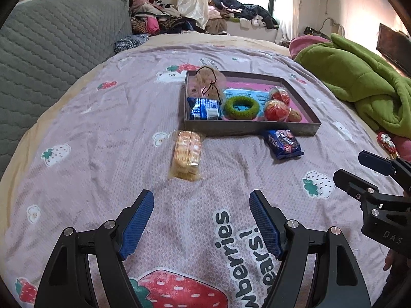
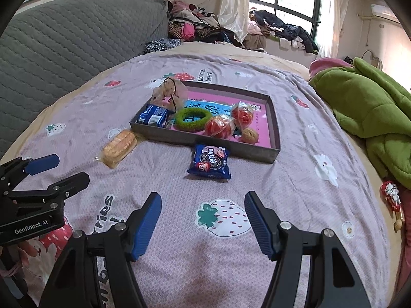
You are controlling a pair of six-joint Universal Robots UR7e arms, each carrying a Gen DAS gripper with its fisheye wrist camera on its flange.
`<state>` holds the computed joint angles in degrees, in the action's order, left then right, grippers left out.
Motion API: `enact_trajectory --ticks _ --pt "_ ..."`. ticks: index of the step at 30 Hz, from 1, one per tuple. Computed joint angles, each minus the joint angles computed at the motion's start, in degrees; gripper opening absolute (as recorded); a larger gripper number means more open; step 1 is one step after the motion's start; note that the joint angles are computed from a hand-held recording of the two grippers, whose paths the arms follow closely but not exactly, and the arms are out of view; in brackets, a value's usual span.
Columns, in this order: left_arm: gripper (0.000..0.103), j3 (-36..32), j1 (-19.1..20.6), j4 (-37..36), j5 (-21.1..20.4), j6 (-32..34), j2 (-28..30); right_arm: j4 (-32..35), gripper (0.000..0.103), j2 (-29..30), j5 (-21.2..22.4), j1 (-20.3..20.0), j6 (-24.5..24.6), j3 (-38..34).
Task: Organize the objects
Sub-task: 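Pull both open tools back from the tray toward the biscuit bar and cookie packet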
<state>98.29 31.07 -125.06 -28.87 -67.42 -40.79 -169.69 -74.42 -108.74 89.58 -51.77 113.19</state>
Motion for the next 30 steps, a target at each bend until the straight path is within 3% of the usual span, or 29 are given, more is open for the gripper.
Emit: enact_trajectory --ticks 20,30 --pt "0.078 0.51 6.07 -7.47 -0.37 5.21 1.53 0.87 0.067 7.24 -1.71 -1.54 1.98 -4.94" --pt "0.078 -2.10 8.76 -13.25 0.01 12.58 3.70 1.38 0.067 10.94 -2.43 -1.63 3.26 -8.23"
